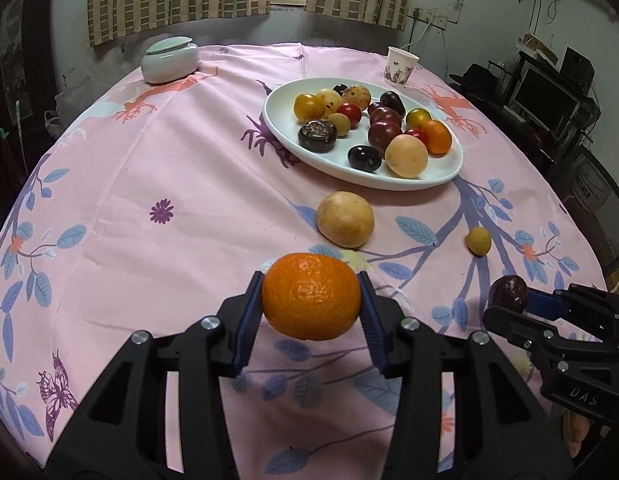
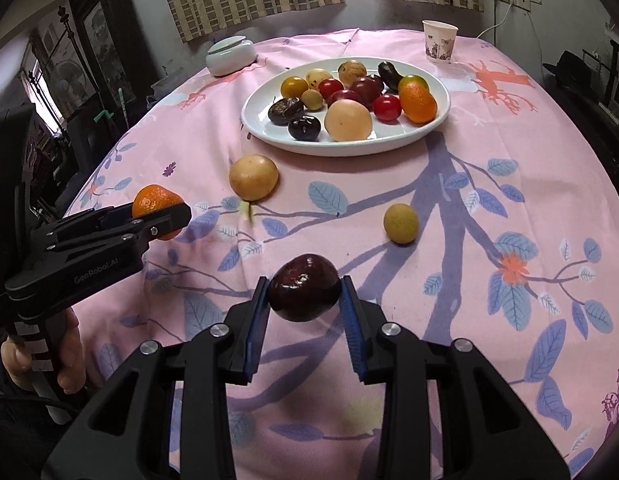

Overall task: Organize fruits
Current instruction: 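Carry both fruits onto the white plate and open both tools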

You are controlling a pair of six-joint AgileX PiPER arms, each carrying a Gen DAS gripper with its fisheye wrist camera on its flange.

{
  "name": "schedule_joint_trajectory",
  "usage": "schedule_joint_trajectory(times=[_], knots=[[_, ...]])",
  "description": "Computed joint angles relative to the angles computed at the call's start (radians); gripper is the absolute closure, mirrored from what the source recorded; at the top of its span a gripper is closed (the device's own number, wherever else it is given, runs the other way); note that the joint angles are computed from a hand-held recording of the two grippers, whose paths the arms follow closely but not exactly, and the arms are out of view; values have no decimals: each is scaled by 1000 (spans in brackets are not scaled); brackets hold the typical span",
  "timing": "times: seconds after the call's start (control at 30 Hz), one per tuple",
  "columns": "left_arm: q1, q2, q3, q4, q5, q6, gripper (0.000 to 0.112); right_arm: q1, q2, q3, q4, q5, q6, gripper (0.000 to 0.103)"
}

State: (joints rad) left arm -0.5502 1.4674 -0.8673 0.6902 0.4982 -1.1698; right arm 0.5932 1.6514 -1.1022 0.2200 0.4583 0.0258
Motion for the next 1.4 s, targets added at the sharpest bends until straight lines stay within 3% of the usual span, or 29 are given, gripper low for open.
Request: schedule_joint_trajectory(times=[0.17, 0.37, 0.57, 0.73, 0.87, 1.0, 1.13, 1.23, 1.27, 1.37, 1.4], knots=[[23, -18, -5, -19, -3, 39, 66, -1, 29, -63, -51, 20, 37, 67], [82, 32, -158, -141, 50, 269, 66, -25, 89, -220, -111, 102, 24, 67], [202, 241, -543, -423, 166, 653, 66, -87, 251, -549, -108, 218, -30, 68], [238, 513, -936, -533, 317, 768, 66, -140, 502, -951, -102, 371, 12, 68], [253, 679, -1155, -596, 435, 813, 66, -152, 696, -1240, -83, 532, 24, 68], [262, 730, -1201, -613, 460, 821, 66, -155, 737, -1277, -62, 551, 13, 68], [269, 738, -1220, -617, 469, 817, 66, -147, 718, -1239, -87, 507, 14, 67], [270, 757, -1273, -622, 503, 821, 65, -142, 717, -1240, -111, 490, 20, 49], [271, 768, -1298, -630, 523, 826, 64, -136, 713, -1239, -136, 483, 31, 39], [267, 729, -1261, -625, 496, 818, 44, -122, 650, -1150, -212, 428, 68, 39], [259, 698, -1223, -608, 471, 811, 43, -123, 618, -1112, -218, 426, 70, 39]])
